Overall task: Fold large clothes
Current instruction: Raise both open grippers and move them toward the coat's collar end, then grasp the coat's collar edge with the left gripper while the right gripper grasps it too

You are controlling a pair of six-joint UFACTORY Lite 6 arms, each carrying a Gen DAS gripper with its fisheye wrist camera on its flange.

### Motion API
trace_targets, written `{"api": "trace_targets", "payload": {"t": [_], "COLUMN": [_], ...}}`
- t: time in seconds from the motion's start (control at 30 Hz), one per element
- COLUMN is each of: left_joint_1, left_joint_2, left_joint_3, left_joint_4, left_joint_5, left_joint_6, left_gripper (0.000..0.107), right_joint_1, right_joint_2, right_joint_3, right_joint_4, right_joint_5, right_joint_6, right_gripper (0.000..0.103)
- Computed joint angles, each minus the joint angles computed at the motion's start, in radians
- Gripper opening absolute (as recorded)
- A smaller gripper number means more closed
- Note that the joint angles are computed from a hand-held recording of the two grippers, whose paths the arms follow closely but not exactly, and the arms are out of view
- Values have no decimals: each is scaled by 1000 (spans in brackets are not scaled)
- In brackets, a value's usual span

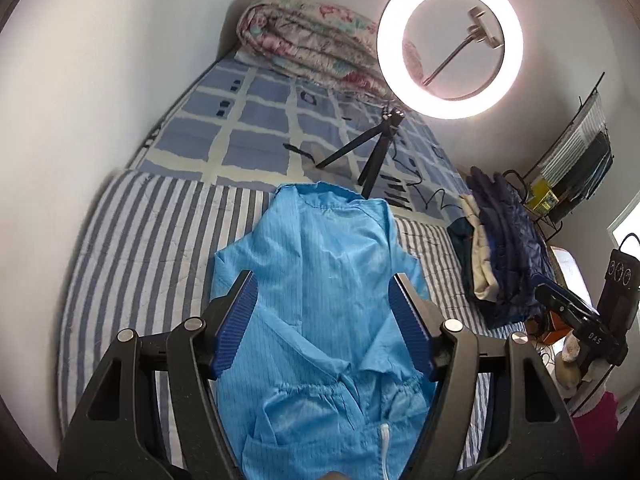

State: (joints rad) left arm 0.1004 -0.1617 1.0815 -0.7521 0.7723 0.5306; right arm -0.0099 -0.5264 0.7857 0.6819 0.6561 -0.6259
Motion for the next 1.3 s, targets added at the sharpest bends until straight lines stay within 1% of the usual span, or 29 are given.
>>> {"api": "trace_targets", "payload": {"t": [0.07,0.13,0.17,0.27,0.3,0.37,0.47,0.57,0.6,0.67,0.7,0.73,0.8,0.83,0.87,0.9,0.93,0.97,1.0,1.03,1.1,1.13,1.23,1.3], "left_joint_1": [-9,-16,-22,-33,-34,-39,-50,-55,-58,-71,-76,-82,-94,-98,-102,-109,-123,-133,-141,-147,-149,-149,-149,-142], "left_joint_2": [139,280,357,555,601,754,933,1153,1195,1278,1300,1316,1325,1337,1353,1349,1318,1284,1251,1216,1151,1104,970,874], "left_joint_3": [13,71,117,275,324,491,710,993,1048,1153,1177,1192,1197,1208,1231,1226,1178,1127,1079,1030,940,880,719,612], "left_joint_4": [-99,-150,-160,-167,-161,-134,-89,-36,-26,0,0,-2,-2,-19,-27,-22,-15,-15,-22,-36,-83,-117,-205,-278], "left_joint_5": [-71,-104,-113,-112,-100,-62,-30,76,97,109,111,103,84,83,87,73,28,-13,-48,-80,-129,-152,-212,-225], "left_joint_6": [96,144,153,167,158,112,29,-83,-105,-139,-140,-137,-140,-131,-123,-118,-100,-79,-58,-34,9,43,143,216], "left_gripper": [70,70,70,70,70,70,70,70,70,70,70,67,45,30,22,12,5,4,1,0,0,0,0,0], "right_joint_1": [-4,-3,3,18,22,24,27,37,40,40,43,47,56,57,58,60,63,72,84,96,120,126,131,135], "right_joint_2": [179,356,449,647,700,832,1003,1133,1153,1234,1260,1297,1359,1390,1415,1436,1450,1456,1453,1442,1389,1355,1244,1155], "right_joint_3": [4,66,108,229,270,381,544,685,704,792,819,860,926,959,984,1006,1019,1023,1017,1003,942,902,785,697], "right_joint_4": [147,248,291,354,363,390,406,381,380,360,348,327,289,280,280,288,293,283,266,259,263,294,430,520], "right_joint_5": [-102,-165,-195,-257,-264,-268,-252,-237,-237,-215,-211,-210,-210,-198,-185,-172,-163,-167,-186,-207,-262,-282,-321,-334], "right_joint_6": [-146,-247,-290,-367,-381,-415,-429,-381,-367,-326,-309,-283,-229,-207,-196,-199,-200,-188,-174,-169,-192,-223,-349,-433], "right_gripper": [59,58,58,58,58,58,58,58,58,58,58,58,59,57,54,42,30,26,20,14,9,6,4,3]}}
